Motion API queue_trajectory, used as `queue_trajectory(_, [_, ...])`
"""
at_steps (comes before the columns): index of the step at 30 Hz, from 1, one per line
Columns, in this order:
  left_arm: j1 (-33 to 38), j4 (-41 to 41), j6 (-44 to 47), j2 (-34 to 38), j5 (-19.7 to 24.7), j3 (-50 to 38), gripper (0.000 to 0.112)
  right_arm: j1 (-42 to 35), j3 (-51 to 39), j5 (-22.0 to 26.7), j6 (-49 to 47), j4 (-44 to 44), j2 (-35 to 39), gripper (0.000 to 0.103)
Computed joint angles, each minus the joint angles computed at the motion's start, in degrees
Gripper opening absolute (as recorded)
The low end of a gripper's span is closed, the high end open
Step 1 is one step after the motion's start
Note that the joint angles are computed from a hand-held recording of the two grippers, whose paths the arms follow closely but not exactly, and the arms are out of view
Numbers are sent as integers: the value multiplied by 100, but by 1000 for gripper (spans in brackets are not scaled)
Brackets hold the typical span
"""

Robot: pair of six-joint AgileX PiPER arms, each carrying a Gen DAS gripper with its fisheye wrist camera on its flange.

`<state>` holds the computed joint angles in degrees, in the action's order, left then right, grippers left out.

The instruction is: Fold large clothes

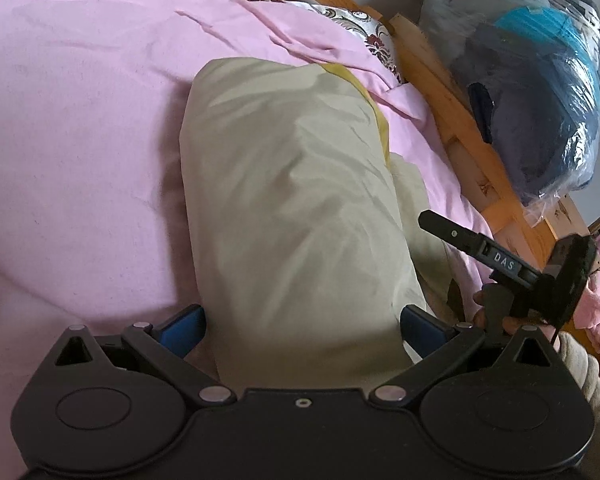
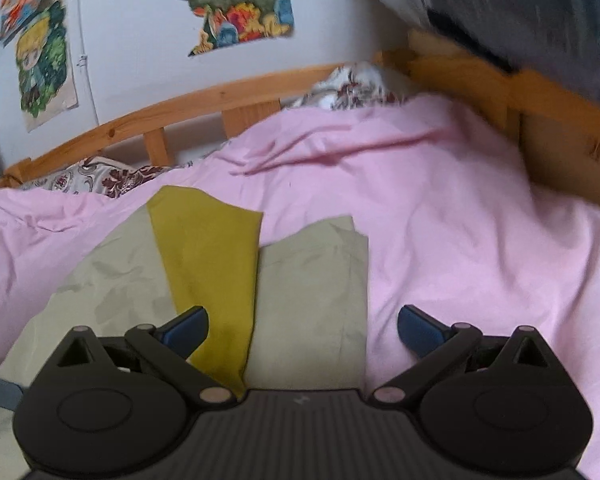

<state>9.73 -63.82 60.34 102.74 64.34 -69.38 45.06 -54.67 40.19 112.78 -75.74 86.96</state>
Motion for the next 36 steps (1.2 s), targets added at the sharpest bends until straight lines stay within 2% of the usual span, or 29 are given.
queue_trajectory(1, [-1,-11,11,33,8,-2,102,-225,27,-383,-145,172,-53,103])
queue_trajectory(3, [9,-45,-39,134,70,-16,102,-483,30,-743,-281,314,-44,103])
queue_trajectory(8, [22,-65,-229,389,291,-212,102,-1208,65,-1873,221,-135,14,103])
queue_trajectory(12, [-43,-60,-225,449,283,-292,102,-1648,-125,-2518,-79,167,214,103])
queue_trajectory(15, [-2,-122,-101,491,337,-268,102,-1794,-72,-2861,140,10,184,103])
queue_trajectory(16, [19,-135,-71,499,357,-259,102,-1796,-49,-2924,89,24,146,100])
queue_trajectory(17, [30,-150,-50,505,367,-250,102,-1735,-67,-2884,-192,228,125,93])
queue_trajectory(18, [42,-158,-38,501,372,-236,102,-1616,-113,-2695,-592,502,111,89])
queue_trajectory(19, [56,-152,-33,493,382,-224,102,-1447,-198,-2394,-929,676,134,80])
queue_trajectory(21, [80,-125,-14,494,415,-236,102,-1094,-366,-1777,-1336,698,213,54])
queue_trajectory(22, [85,-119,-9,496,421,-245,102,-874,-506,-1394,-1654,763,279,35])
queue_trajectory(23, [97,-120,2,488,424,-233,102,-624,-717,-961,-2116,888,387,31])
queue_trajectory(27, [86,-167,6,439,350,-163,102,351,-1504,393,-3817,823,984,30])
queue_trajectory(29, [104,-200,40,420,333,-114,102,702,-1797,864,-4333,630,1303,30])
queue_trajectory(33, [146,-221,95,394,331,-64,102,927,-1831,1076,-4431,455,1412,30])
queue_trajectory(36, [157,-214,100,383,332,-54,102,852,-1744,899,-4325,575,1271,33])
